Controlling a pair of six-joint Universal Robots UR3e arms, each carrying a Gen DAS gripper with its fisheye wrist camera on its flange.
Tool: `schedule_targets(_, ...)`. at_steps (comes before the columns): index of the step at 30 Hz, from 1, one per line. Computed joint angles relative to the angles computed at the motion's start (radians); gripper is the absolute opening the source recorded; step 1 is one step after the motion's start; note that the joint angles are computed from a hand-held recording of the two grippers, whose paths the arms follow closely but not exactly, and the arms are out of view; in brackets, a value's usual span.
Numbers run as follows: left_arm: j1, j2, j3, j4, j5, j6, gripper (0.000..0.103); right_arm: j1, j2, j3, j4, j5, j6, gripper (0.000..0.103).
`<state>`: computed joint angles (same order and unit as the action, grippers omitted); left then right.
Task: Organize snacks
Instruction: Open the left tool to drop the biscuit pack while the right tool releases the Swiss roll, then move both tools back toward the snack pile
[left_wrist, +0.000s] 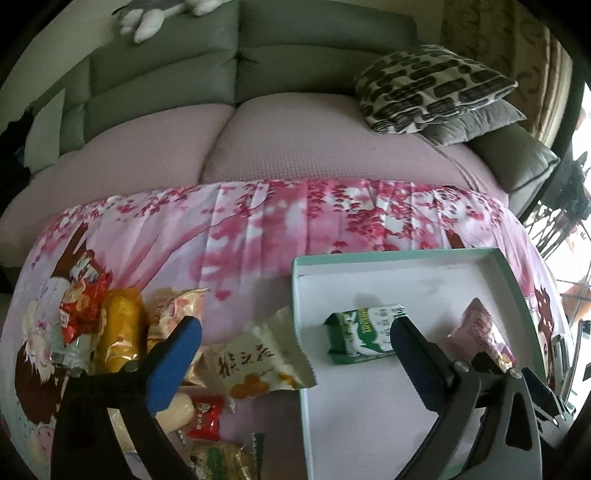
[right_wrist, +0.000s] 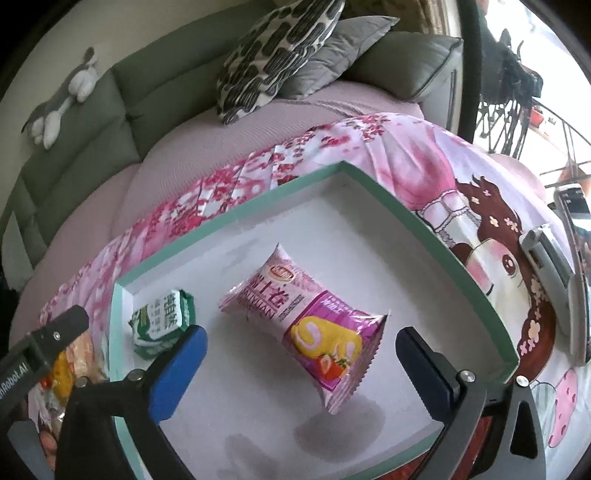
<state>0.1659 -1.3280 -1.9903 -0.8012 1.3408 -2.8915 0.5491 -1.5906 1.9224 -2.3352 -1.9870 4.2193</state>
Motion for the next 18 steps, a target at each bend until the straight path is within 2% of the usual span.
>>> schedule_targets(7, 0.039, 0.022, -0.042, 0.037, -0.018, -0.018, 0.102, 0.02, 0.023, -0.03, 0.014, -0.025, -0.019, 0.103)
schedule_targets(12, 0.073, 0.044, -0.062, 0.019, -0.048, -0.015, 0.102, 0.027, 0.036, -0.046, 0.02, -0.034, -0.035, 0.103)
schedule_targets(18, 0.091, 0.076, -0.085, 0.013, -0.036, -0.01, 0.102, 0.037, 0.047, -0.069, 0.042, -0.043, -0.049, 0.103)
